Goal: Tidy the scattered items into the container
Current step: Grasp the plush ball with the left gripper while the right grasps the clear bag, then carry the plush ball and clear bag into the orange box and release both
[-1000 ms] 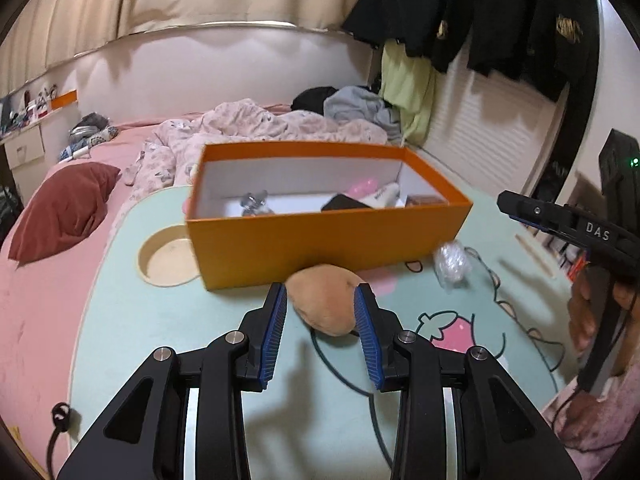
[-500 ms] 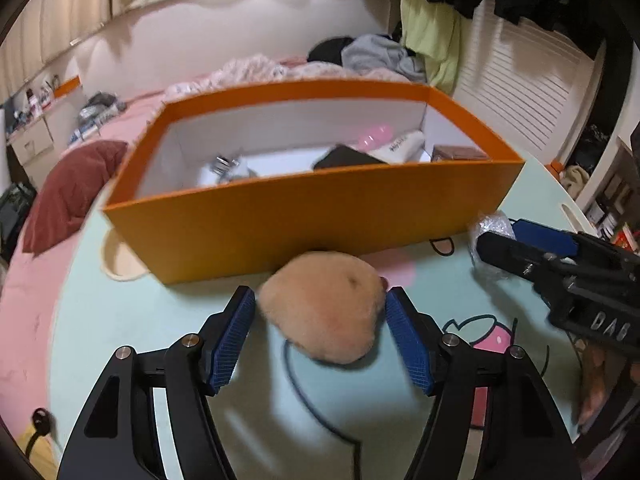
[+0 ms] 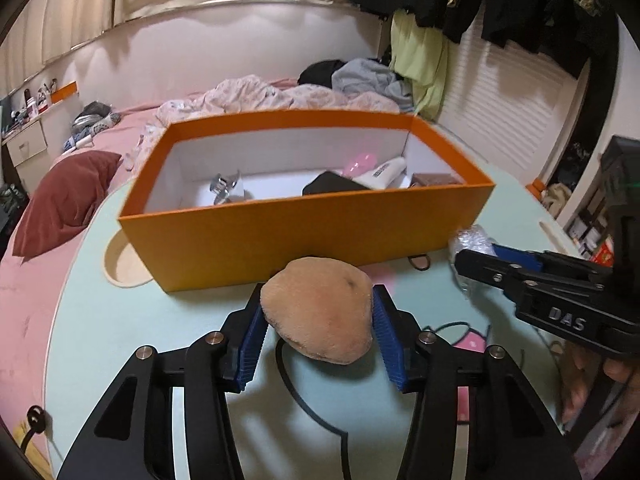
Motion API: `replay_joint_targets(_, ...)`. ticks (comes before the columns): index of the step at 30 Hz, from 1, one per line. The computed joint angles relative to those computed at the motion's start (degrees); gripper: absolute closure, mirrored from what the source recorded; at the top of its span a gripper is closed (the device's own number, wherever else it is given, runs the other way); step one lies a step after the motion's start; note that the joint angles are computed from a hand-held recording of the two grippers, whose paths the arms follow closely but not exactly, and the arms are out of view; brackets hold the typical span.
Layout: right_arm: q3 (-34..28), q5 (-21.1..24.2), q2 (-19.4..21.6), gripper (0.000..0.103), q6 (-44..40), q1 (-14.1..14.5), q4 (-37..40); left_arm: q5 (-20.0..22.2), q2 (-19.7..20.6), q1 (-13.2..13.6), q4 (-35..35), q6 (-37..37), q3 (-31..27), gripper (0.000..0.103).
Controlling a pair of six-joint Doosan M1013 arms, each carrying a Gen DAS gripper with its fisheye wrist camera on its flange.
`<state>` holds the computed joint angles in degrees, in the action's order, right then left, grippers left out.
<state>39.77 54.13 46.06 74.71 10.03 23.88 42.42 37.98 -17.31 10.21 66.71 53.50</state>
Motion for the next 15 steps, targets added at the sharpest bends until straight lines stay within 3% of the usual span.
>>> replay_joint_targets(9, 4.11, -4.39, -3.09, 0.072, -5.04, -0.67, 6.95, -7.65, -4.65, 0.18, 1.88, -2.06, 5.11, 0.052)
replay_joint_targets(15, 3.79, -7.23, -3.80, 0.072, -9.28, -0.29, 11.00, -7.84, -3.73, 0.53, 4.34, -3.35, 2.33, 0.052)
